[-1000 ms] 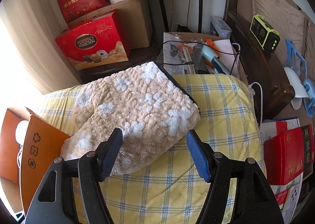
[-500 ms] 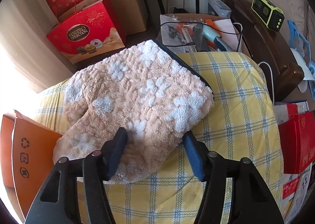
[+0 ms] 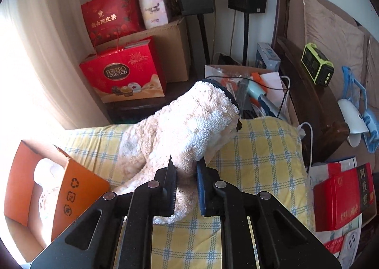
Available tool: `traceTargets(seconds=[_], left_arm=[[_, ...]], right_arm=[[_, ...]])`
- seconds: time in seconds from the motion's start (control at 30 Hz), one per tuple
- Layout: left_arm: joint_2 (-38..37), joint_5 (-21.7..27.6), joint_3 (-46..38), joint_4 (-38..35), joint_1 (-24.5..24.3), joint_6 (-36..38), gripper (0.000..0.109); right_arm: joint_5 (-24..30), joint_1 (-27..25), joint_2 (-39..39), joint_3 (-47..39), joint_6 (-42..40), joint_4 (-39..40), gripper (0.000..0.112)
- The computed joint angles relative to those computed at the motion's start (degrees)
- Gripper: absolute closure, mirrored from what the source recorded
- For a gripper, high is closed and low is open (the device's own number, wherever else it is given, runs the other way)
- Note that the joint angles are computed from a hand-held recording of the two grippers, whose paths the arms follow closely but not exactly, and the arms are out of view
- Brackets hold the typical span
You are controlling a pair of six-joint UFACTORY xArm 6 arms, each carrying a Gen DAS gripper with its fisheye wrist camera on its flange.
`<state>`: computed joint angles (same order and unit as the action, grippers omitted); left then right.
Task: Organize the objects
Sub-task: 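Grasp the fluffy beige oven mitt by its cuff with the right tool, then lift the oven mitt over the box and lower it onto the items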
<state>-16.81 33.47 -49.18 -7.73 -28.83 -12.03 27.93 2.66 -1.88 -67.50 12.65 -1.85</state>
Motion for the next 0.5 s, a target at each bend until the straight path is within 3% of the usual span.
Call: traceTargets(seconds=[0.27, 0.5], left_arm=[[0.11, 0.06, -0.22, 0.14, 0.01, -0.1, 0.088], [-0.05, 0.16, -0.15, 0.58, -0.1, -0.47, 0.088]], right_arm=[[0.94, 1.03, -5.4, -1.02, -4.31, 0.88, 0.1], [1.58, 2.97, -9.1, -2.25, -14.85, 13.67, 0.1]])
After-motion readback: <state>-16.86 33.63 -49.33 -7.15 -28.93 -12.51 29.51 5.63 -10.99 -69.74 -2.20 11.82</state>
